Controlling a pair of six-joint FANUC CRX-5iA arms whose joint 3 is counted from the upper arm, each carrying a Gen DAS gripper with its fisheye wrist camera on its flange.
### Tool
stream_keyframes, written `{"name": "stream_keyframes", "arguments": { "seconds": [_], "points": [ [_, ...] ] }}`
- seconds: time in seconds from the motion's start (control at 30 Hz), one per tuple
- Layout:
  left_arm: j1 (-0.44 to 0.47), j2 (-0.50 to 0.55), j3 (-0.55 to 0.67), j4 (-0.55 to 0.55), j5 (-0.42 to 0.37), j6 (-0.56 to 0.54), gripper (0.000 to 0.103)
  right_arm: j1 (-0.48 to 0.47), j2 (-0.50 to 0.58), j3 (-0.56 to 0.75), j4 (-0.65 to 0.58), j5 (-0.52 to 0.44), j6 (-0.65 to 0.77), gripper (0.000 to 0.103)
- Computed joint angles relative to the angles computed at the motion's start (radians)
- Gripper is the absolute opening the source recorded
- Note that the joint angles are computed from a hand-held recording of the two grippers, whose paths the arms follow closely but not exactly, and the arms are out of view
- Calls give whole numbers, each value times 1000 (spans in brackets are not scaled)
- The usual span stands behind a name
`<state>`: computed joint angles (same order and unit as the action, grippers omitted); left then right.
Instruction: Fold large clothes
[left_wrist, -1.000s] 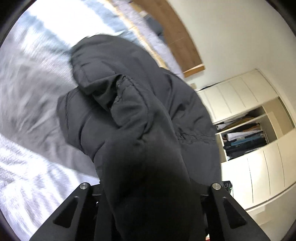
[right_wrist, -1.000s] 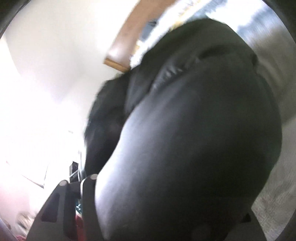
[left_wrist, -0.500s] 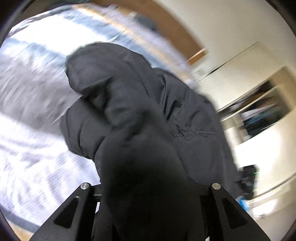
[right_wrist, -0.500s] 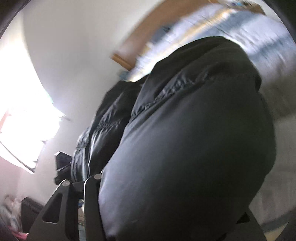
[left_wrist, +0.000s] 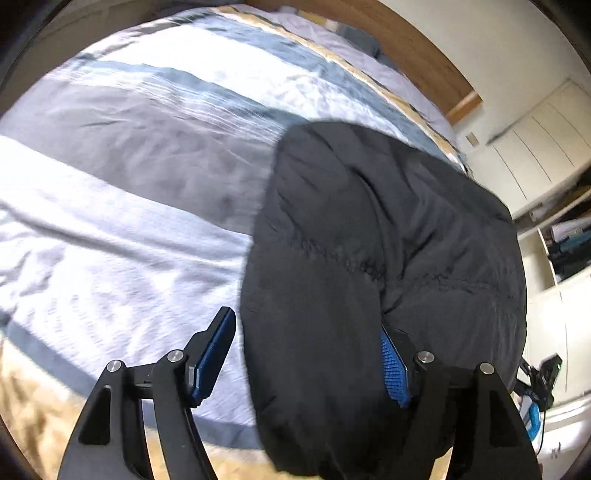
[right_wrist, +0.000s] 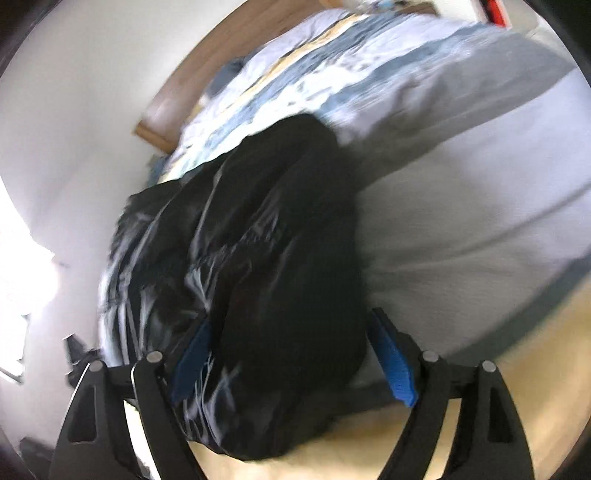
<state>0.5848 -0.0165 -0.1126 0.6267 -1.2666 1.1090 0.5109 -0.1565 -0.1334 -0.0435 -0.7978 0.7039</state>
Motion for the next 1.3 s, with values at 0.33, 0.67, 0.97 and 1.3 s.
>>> {"name": "stream_keyframes", "arguments": {
  "seconds": [0.33, 0.67, 0.97, 1.3],
  "points": [
    [-151, -102, 18, -58, 180, 18, 75, 242, 143, 138, 414, 50, -139, 82],
    [-394, 89, 211, -175, 298, 196, 75, 339, 478, 531, 497, -50, -41, 83],
    [-469, 344, 523, -387, 215, 391, 78, 268, 812, 966, 397, -275, 88, 83],
    [-462, 356, 529, -397, 189, 383, 83, 232, 745, 866, 336, -228, 112, 84]
  ]
}}
